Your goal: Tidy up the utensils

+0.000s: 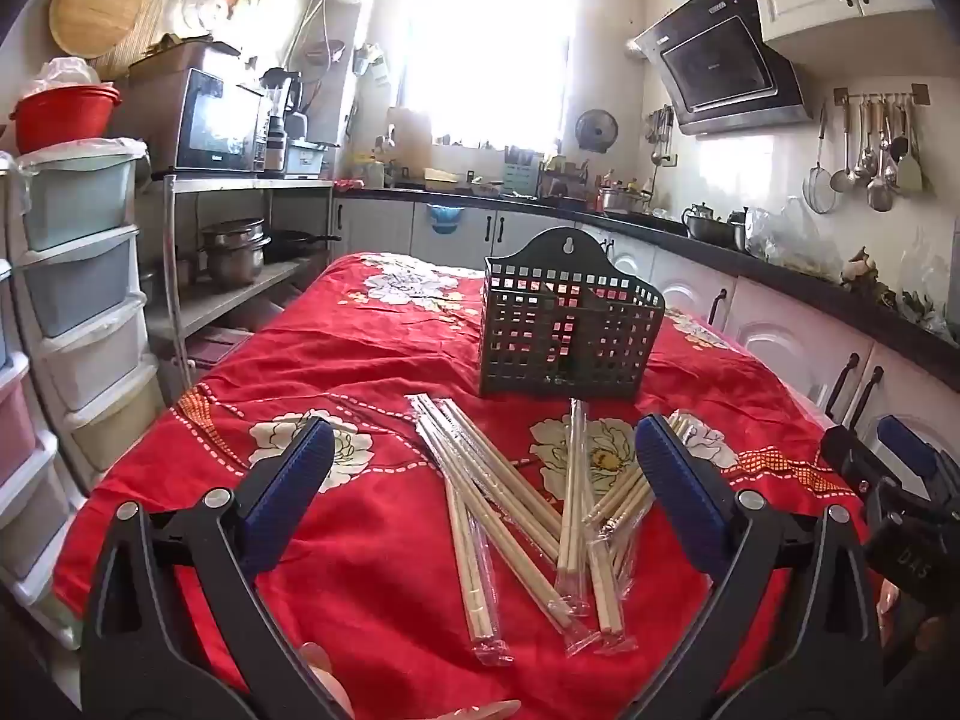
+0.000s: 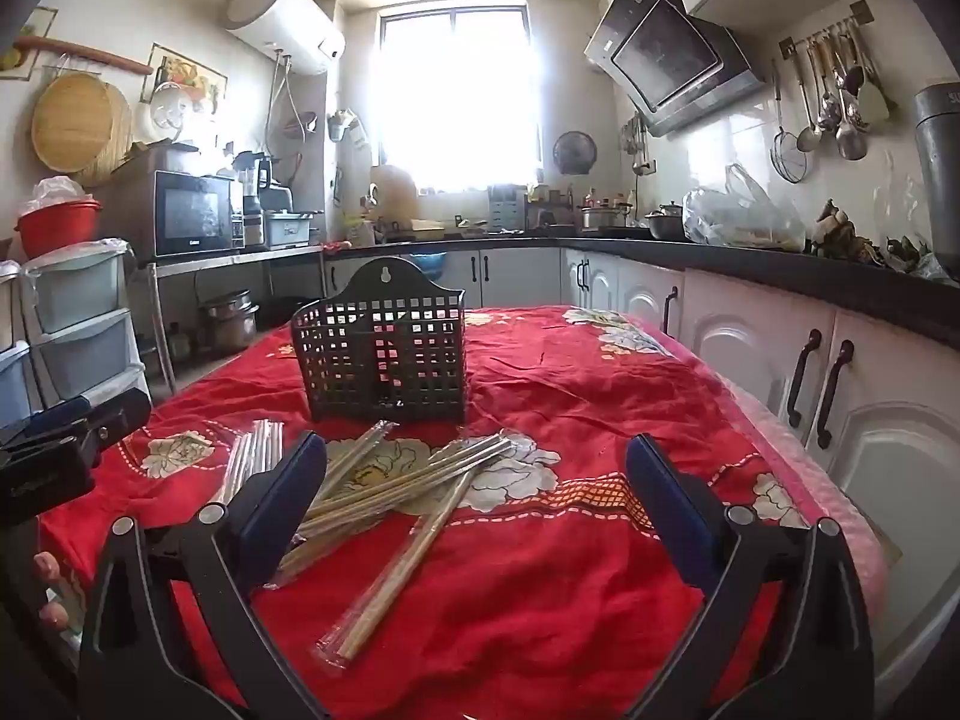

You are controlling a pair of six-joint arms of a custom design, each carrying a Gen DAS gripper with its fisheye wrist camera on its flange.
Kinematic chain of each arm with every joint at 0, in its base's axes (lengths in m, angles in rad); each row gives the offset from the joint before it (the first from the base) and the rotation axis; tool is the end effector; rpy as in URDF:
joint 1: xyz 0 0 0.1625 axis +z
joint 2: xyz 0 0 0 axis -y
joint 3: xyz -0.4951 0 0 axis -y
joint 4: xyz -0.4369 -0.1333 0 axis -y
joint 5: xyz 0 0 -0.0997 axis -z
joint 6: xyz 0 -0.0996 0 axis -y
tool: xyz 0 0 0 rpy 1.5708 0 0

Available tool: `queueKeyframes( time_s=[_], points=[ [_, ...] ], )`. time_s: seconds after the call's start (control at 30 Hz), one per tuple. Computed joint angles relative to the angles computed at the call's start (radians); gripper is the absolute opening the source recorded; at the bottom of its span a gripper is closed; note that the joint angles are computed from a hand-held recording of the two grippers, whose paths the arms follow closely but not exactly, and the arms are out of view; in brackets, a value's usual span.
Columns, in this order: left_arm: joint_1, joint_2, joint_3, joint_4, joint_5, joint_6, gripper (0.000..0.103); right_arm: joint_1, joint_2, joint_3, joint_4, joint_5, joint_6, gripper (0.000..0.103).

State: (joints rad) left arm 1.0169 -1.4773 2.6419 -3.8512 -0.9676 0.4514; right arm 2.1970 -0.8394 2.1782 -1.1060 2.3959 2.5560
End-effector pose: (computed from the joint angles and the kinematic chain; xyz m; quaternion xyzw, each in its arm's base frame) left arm -0.0155 -0.3859 0.3076 0.2524 0.7856 -0.5178 0.2258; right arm 0.3265 -0.3487 -0.0068 0.2049 -0.7323 0.5744 0.3029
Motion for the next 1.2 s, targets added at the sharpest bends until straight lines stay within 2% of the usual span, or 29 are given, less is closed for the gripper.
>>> queueKeyframes(
  time_s=[1.1,1.13,1.2],
  points=[
    [-0.019,0.017,0.005,0.001,0.015,-0.023,0.093,0.005,0.007,-0.008,0.006,0.001,0.009,0.097],
    [0.006,0.02,-0.004,0.002,-0.012,-0.01,0.093,0.004,0.007,-0.007,0.002,0.001,0.007,0.097],
    [0.006,0.024,-0.004,-0.003,-0.013,-0.009,0.093,0.002,0.006,-0.004,-0.001,-0.002,0.006,0.097]
  ],
)
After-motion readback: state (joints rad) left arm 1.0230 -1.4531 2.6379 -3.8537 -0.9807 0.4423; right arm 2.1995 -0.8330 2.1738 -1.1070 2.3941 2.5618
